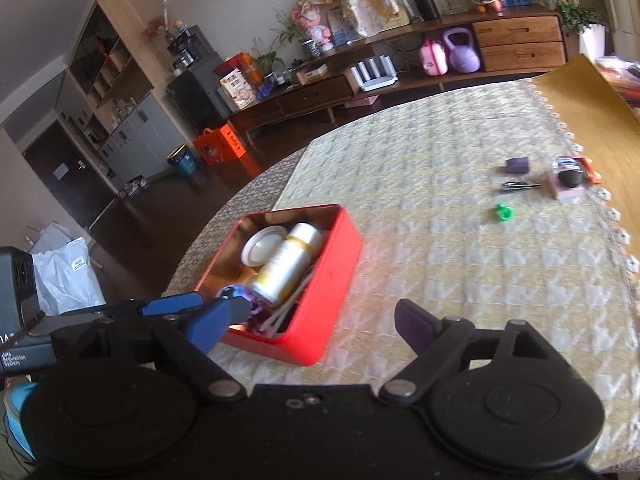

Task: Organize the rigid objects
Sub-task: 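Move both open grippers back toward the black-capped tube and green pushpin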

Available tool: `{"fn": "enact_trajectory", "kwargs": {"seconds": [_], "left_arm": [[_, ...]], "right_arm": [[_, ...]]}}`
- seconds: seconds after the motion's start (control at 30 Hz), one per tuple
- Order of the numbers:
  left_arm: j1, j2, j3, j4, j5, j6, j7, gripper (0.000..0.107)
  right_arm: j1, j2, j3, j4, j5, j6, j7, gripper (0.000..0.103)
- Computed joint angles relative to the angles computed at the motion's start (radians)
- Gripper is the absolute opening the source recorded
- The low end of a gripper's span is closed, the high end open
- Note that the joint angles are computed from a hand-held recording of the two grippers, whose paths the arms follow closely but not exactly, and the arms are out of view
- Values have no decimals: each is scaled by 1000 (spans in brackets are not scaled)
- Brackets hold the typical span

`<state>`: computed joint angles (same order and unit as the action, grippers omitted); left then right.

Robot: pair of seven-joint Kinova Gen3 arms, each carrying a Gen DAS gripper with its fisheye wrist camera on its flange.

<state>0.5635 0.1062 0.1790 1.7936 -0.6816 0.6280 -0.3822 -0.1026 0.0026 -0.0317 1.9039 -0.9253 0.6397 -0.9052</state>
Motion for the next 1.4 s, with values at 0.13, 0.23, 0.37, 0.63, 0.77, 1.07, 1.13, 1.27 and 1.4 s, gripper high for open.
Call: {"fn": "enact_trajectory", "kwargs": {"seconds": [0.13, 0.23, 0.37, 0.63, 0.77, 1.07, 1.13, 1.27, 1.4], "left_arm": [[14, 30, 5, -35, 15, -3, -19, 77], [47, 58, -6, -67, -2, 13, -5, 82], [84, 98, -22, -113, -5, 27, -11, 82], [153, 203, -67, -240, 6, 56, -50, 83], [182, 254, -98, -302, 12, 55, -78, 83], [201, 387, -149, -450, 93, 36, -197, 83], [210, 420, -166, -487, 108, 40, -218, 83], [224, 489, -199, -564, 133, 49, -257, 83], [233, 549, -230, -627, 160, 51, -262, 83]], "right_arm": [[18, -31, 25, 45, -16, -39, 23, 100], [32, -39, 47, 64, -25, -53, 36, 102], [51, -44, 73, 80, -27, -69, 83, 103], [124, -4, 102, 38, -17, -42, 179, 103], [163, 34, 95, 10, 2, -47, 208, 103], [273, 148, 46, -83, 10, -54, 311, 103], [286, 174, 27, -102, 23, -67, 319, 103], [310, 227, -17, -144, 36, -99, 331, 101], [316, 279, -50, -196, 77, -124, 286, 98]]}}
